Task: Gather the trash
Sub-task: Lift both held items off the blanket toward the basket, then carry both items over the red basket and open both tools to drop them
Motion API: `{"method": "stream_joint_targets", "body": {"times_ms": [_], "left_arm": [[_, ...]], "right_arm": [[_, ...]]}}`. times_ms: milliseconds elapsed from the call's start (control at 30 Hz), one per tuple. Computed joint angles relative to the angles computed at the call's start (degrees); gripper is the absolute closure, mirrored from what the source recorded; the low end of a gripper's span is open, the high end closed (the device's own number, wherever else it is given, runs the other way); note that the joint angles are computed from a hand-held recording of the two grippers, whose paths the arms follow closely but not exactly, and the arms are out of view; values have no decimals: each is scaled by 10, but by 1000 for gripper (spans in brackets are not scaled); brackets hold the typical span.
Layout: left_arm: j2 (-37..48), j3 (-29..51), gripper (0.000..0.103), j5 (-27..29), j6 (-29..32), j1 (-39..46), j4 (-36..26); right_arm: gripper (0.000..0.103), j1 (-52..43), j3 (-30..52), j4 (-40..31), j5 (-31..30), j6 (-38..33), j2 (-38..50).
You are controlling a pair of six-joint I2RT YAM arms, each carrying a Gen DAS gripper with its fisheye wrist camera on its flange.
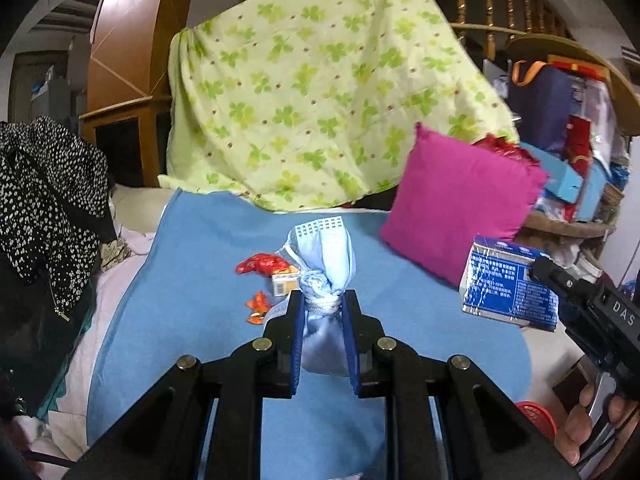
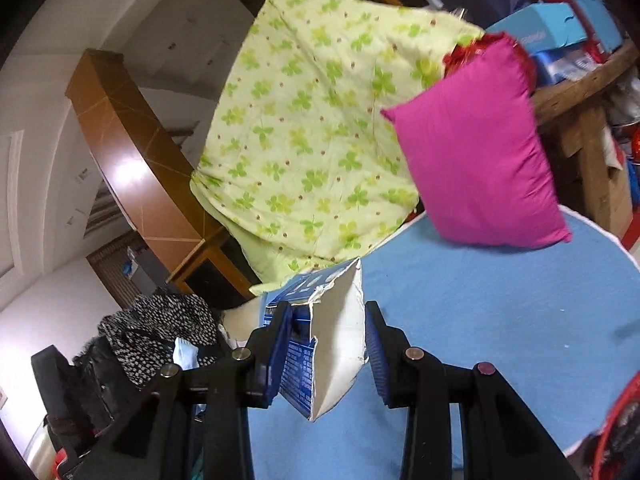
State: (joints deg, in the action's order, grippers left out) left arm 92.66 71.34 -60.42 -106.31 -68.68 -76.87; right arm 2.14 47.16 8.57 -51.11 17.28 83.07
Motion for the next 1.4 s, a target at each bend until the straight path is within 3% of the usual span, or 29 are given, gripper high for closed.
{"method": "stream_joint_targets", "body": {"times_ms": [167, 500, 667, 800, 900, 1100, 1400], "left_arm": [[57, 91, 84, -10, -41, -39, -74], [159, 255, 83, -30, -3, -69, -121], [183, 291, 83, -33, 117, -64, -30], [194, 293, 83, -10, 254, -50, 106], [184, 258, 83, 30, 374, -46, 261], [243, 324, 83, 65, 447, -49, 301], [281, 355, 83, 119, 537, -45, 389]], "right_arm": [[64, -82, -19, -57, -60, -27, -69], [64, -231, -4, -174, -147, -123, -118], [64, -323, 29, -267, -169, -217, -99], [64, -391, 55, -338, -175, -300, -67], [64, -428, 71, -371, -164, -346, -42], [64, -461, 102, -406, -145, -401, -6], [64, -499, 119, -428, -122, -452, 17]]}}
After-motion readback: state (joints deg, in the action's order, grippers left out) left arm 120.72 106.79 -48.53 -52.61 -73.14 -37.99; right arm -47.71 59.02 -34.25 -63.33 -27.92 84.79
